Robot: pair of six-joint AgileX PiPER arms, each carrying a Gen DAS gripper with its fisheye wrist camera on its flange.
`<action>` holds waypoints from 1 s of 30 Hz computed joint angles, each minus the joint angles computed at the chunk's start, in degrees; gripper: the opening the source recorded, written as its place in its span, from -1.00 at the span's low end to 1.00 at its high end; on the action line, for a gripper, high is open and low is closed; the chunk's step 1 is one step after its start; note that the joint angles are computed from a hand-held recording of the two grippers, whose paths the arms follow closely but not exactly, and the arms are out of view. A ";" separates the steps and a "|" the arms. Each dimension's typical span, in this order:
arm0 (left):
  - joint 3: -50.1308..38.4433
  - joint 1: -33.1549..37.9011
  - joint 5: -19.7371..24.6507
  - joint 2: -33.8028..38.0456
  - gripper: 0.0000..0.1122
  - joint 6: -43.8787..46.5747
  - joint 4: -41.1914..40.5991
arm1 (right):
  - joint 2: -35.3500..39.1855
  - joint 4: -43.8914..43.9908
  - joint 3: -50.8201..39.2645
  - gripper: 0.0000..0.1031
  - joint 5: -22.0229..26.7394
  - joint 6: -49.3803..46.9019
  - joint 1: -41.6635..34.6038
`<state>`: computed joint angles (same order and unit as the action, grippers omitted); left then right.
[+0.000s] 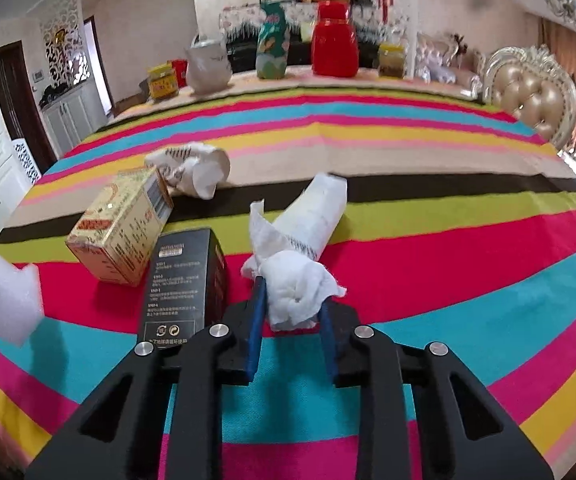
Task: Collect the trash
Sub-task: 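Carry the foam block and tissue bundle in both tools over the pink bin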
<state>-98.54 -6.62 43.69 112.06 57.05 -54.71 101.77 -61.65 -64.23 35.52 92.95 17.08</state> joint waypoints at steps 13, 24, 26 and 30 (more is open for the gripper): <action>2.05 0.49 -1.56 -0.25 -0.13 6.12 -6.81 | -4.44 -10.75 6.67 -0.51 -0.79 16.84 -0.14; 10.73 2.54 -1.85 -9.23 -0.13 6.29 -3.40 | -12.69 -9.74 12.58 -0.51 4.78 20.29 12.10; 12.95 4.25 -0.12 -11.35 -0.13 6.97 -3.70 | -13.91 -10.68 13.54 -0.51 6.48 21.91 15.13; 17.89 7.80 2.94 -14.69 -0.13 9.61 -5.27 | -14.33 -10.78 14.02 -0.51 8.58 22.75 19.72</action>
